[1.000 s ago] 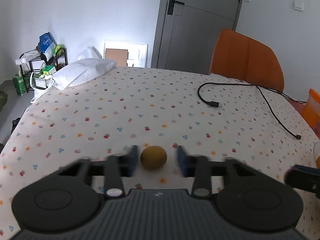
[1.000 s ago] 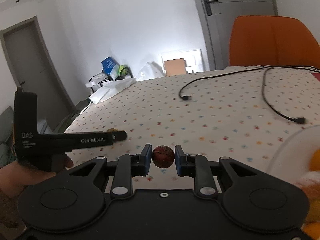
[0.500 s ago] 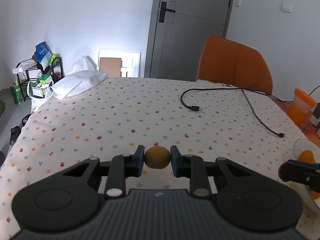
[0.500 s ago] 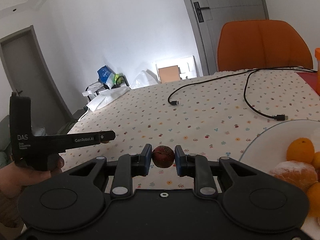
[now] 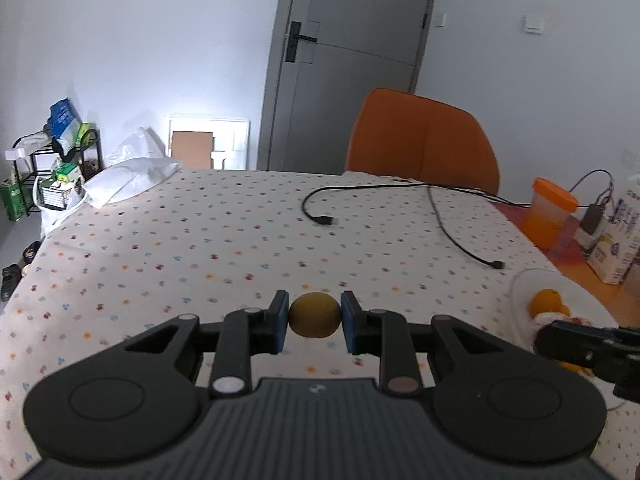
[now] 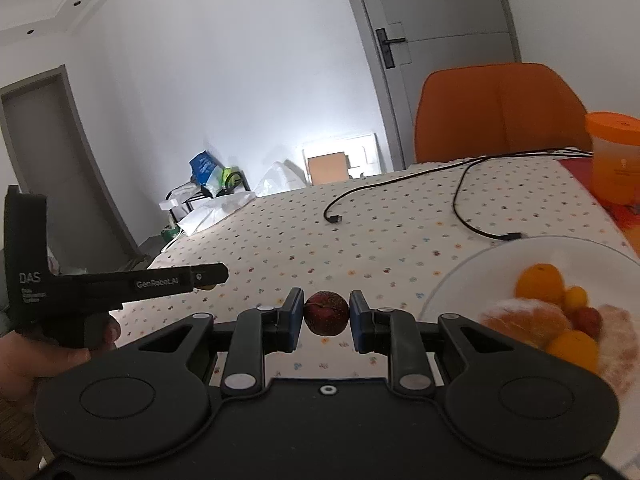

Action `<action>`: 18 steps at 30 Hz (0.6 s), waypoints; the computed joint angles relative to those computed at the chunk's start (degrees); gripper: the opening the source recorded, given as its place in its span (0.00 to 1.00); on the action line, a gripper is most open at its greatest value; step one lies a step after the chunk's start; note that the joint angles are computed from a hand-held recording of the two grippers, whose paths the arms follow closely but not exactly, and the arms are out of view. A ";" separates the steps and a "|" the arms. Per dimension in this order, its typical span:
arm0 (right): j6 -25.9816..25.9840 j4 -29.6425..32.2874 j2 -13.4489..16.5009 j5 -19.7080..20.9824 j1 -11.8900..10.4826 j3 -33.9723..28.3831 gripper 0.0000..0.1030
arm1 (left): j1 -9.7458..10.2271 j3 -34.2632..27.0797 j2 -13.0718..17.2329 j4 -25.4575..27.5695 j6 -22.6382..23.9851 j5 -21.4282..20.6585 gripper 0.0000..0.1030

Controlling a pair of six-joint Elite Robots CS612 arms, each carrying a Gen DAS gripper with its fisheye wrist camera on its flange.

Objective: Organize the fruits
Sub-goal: 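Carry the red plum with the right tool while the left tool carries the brownish fruit to the plate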

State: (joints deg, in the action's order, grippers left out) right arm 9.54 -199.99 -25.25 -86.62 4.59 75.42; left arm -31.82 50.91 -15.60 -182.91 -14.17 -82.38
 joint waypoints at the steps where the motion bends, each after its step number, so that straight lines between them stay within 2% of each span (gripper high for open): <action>1: 0.04 -0.32 -0.24 -0.30 0.01 0.55 0.22 | -0.13 0.38 -0.18 -0.29 0.06 -0.12 0.25; 11: 1.14 -4.29 -2.10 -2.65 -0.40 5.35 0.22 | -1.44 3.66 -1.69 -3.69 0.88 -2.06 0.25; 18: 2.06 -6.64 -3.10 -4.37 -0.88 8.27 0.22 | -2.12 3.72 -1.62 -3.80 1.50 -3.79 0.25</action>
State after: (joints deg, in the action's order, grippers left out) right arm 11.60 -206.63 -28.35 -90.99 3.71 83.69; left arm -33.94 54.63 -17.21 -186.71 -12.67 -86.16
